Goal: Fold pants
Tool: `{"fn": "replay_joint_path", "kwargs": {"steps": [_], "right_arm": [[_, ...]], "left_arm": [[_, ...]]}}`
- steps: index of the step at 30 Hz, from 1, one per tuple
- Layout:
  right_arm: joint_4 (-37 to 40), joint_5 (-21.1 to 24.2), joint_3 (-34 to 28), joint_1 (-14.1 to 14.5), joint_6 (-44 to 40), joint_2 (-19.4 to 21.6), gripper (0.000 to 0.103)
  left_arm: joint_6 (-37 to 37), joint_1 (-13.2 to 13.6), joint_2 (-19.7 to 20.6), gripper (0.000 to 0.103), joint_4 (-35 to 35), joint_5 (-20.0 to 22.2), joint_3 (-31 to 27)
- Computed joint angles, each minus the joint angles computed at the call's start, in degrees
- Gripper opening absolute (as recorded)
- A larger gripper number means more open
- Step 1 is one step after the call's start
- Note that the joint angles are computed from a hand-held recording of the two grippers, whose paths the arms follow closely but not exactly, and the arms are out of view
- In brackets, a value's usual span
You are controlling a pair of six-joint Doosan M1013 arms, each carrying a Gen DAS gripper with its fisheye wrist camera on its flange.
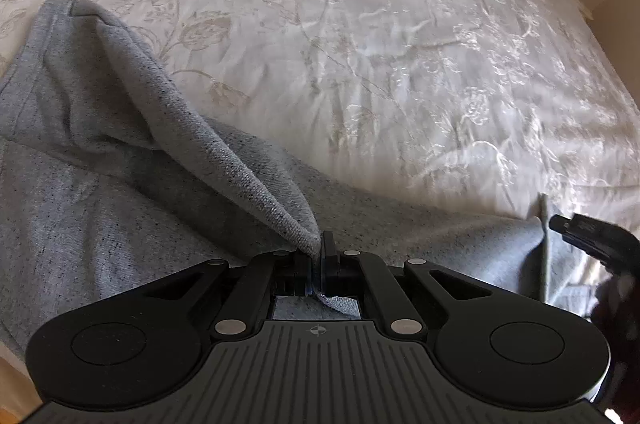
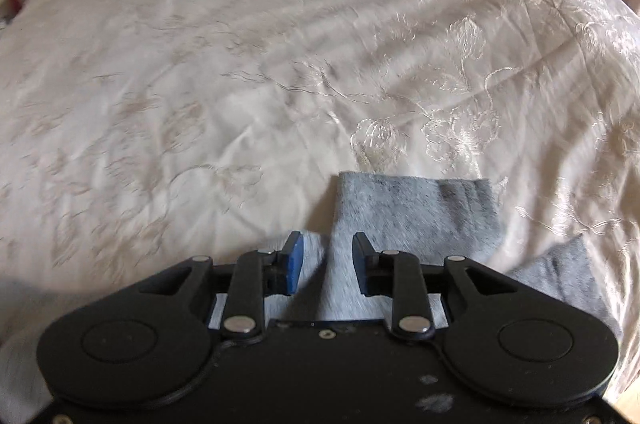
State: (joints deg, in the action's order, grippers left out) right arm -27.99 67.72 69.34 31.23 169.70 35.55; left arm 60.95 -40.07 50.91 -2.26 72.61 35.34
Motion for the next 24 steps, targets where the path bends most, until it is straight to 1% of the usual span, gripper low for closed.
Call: {"fn": "replay_joint_path", "kwargs": {"steps": [1,4,6,7,8,10,12,14,15,17,18,19,20,22,24], "right_arm": [[0.6,1.5,-1.3,-0.4,-0.8,1.1,0.03],[3.7,8.2,-5.6,-1.4,-3.2,4.4,0.03],[5.9,11.7,-6.8,-2.0,-4.7,5.5,0.028],[6.5,11.3,-6.1,-2.2,-5.0,5.2,0.014],[6.3,9.8,-4.6,-2.1,-4.5,4.1,0.002],[3.6,6.3,-0.7,-1.7,-1.2,0.9,0.001],[-2.0,4.2,3.4,-0.5,3.0,-3.1,0.001],[-7.1,3.8,7.7,0.9,7.8,-7.4,0.001],[-9.1,3.6,10.1,1.6,11.1,-9.9,0.001],[-11.8,3.4,14.7,3.1,17.0,-14.2,0.001],[-12.5,2.5,17.1,3.9,19.5,-16.2,0.001],[-12.5,1.9,19.2,4.7,21.5,-17.9,0.001],[-11.8,2.1,20.5,5.3,22.0,-18.6,0.001],[-8.1,2.8,22.5,6.4,20.4,-19.1,0.001],[-4.2,0.3,25.2,6.3,21.9,-19.6,0.001]], "left_arm": [[-0.6,0.0,0.0,0.004,0.3,0.0,0.0],[-2.2,-0.5,0.3,0.004,1.7,0.2,-0.3],[-3.5,-0.8,0.5,0.004,2.9,0.0,-0.7],[-4.2,-0.9,0.2,0.003,3.7,-0.4,-0.5],[-5.1,-1.2,-0.2,0.003,5.0,-1.3,0.0],[-6.8,-1.6,-1.5,0.004,7.2,-3.1,1.3],[-8.3,-2.1,-3.4,0.003,9.1,-5.2,3.4],[-10.0,-3.0,-7.0,0.004,12.6,-9.1,8.1],[-10.6,-3.4,-8.3,0.004,14.1,-10.3,9.9],[-11.4,-4.4,-11.9,0.004,14.8,-13.7,15.3],[-11.7,-4.8,-12.6,0.004,14.9,-13.7,16.6],[-11.7,-5.5,-13.1,0.004,15.1,-12.7,17.9],[-11.0,-6.1,-13.0,0.004,15.1,-10.7,18.5],[-11.3,-6.8,-12.4,0.004,14.7,-7.4,19.5],[-12.5,-6.9,-11.3,0.004,13.0,-4.1,19.6]]}}
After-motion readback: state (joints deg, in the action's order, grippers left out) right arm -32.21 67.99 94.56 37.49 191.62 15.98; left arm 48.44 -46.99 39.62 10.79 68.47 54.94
